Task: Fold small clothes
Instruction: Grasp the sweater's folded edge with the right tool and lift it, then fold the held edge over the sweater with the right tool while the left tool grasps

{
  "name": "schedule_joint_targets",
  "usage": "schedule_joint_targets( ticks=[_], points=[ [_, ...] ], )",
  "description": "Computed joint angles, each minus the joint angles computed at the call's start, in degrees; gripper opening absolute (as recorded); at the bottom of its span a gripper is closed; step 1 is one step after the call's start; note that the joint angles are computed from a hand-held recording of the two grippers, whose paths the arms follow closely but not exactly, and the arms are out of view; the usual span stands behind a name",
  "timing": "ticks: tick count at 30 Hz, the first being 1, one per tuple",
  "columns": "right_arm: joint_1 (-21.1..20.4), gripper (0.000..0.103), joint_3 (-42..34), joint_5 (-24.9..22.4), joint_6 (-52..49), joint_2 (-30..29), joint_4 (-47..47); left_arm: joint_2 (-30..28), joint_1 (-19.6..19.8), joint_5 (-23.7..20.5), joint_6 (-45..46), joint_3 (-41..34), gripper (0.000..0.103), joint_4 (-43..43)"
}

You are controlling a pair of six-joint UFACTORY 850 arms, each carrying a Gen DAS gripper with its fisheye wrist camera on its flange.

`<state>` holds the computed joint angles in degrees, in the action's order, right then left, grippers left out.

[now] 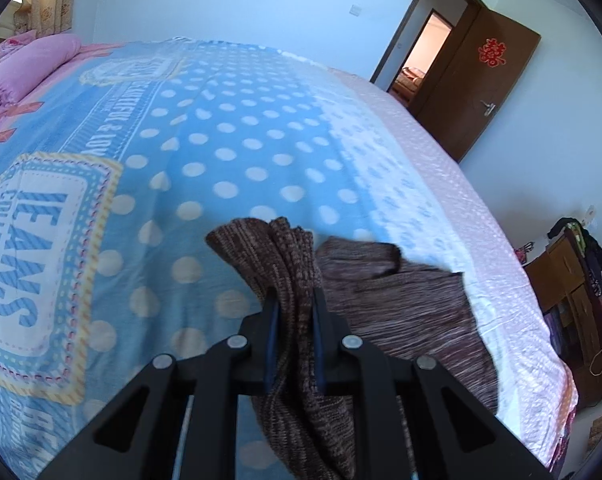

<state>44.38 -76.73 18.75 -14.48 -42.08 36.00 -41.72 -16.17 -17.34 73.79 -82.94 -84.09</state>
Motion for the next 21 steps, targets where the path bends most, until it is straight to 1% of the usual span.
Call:
schedule_joint_targets(
  ticks=[2, 5, 8, 11, 15, 16, 19, 21],
  points=[
    [-0.9, 0.007, 2.98, 1.27, 4.67, 1.79, -3.68, 0.32, -0.87, -1.63, -0.18, -0.33, 0.015, -0.66],
    [-2.32, 0.007, 6.48, 2.82, 10.66, 3.82, -8.43, 0.52, -2.64, -1.25, -0.48, -1.07, 0.015, -0.28],
    [-3.57, 0.007, 9.77, 3.65, 14.54, 5.9, -10.75, 0.19, -4.19, -1.76, -0.54, -2.29, 0.015, -0.25],
    [-4.18, 0.007, 12.39, 4.18, 16.98, 7.6, -11.24, -0.92, -5.62, -1.97, -3.24, -4.31, 0.015, 2.12],
    [-5.59, 0.007, 15.09, 4.14, 22.24, 9.13, -14.88, -2.73, -7.43, -2.28, -6.6, -6.82, 0.015, 4.79],
    [-5.94, 0.007, 15.77, 4.09, 23.85, 9.43, -16.09, -3.34, -8.14, -1.8, -7.86, -7.65, 0.015, 6.22],
    [-7.54, 0.007, 18.17, 3.88, 31.43, 10.64, -22.09, -4.6, -9.88, -1.13, -9.46, -9.38, 0.015, 8.54],
    [-8.49, 0.006, 19.77, 3.94, 36.11, 11.38, -25.25, -5.48, -10.73, -1.45, -10.0, -10.38, 0.015, 9.5]
  ],
)
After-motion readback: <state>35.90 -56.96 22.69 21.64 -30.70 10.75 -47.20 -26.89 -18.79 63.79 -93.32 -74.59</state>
